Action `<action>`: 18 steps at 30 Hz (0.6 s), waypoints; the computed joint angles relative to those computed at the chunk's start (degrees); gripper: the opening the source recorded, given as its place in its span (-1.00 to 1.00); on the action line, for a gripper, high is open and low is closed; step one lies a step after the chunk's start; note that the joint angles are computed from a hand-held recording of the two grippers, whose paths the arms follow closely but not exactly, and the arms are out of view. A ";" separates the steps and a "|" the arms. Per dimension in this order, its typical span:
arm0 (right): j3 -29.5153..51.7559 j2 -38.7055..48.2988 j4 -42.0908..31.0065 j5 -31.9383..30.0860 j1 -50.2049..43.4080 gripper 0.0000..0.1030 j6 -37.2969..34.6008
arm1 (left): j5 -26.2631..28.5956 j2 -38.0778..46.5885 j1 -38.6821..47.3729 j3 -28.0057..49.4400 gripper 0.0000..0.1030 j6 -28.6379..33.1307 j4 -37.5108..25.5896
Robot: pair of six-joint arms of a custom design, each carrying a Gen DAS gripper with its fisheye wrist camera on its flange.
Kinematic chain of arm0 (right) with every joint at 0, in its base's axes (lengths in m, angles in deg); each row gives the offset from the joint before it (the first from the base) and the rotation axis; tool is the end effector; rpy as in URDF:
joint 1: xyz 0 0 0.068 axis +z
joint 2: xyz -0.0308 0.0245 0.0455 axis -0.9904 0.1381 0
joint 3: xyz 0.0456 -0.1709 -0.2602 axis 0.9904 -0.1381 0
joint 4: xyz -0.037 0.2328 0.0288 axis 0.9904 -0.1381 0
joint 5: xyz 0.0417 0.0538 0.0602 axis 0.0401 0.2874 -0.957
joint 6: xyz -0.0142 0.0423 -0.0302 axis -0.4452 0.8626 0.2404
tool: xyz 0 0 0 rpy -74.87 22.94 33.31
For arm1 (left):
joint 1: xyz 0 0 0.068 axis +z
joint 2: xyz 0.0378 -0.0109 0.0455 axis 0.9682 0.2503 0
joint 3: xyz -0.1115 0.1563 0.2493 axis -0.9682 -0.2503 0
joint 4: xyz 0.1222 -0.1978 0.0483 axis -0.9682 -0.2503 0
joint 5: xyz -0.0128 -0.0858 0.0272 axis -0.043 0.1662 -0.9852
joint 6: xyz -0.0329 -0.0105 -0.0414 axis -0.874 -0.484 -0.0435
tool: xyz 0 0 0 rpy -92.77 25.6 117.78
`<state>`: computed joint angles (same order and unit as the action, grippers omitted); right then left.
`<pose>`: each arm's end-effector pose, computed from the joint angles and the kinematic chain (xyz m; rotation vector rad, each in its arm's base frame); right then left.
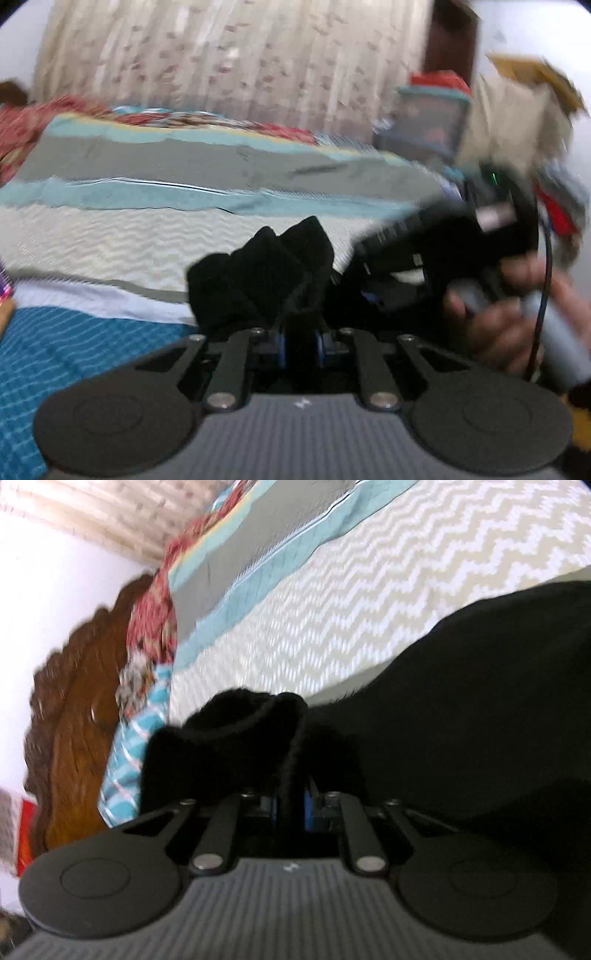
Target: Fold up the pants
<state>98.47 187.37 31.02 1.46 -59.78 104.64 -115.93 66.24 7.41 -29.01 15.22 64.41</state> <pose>0.2949 0.1416 0.0576 0.2278 2.4815 1.2381 0.1261 -0.2515 0.0865 0.1695 2.0977 -0.3151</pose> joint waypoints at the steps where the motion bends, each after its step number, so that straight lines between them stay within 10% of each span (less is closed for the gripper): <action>1: -1.34 1.44 3.46 -2.11 -1.38 -0.40 2.76 | 0.54 1.28 0.04 2.52 -0.75 0.72 -2.12; 3: -5.40 5.30 14.24 -6.18 -3.89 0.30 8.79 | 1.98 3.18 0.45 5.58 -0.74 2.40 -3.86; 6: -10.11 10.60 28.04 -10.86 -7.47 0.64 15.54 | 1.86 3.42 -0.60 7.56 -0.74 3.94 -5.88; 18: -11.05 11.58 33.07 -17.19 -10.56 0.84 14.71 | 0.85 1.49 -3.45 9.70 -0.73 3.19 -13.85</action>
<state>87.42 198.95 64.09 -15.73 -70.34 119.35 -115.09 67.73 3.96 -19.31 18.41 50.57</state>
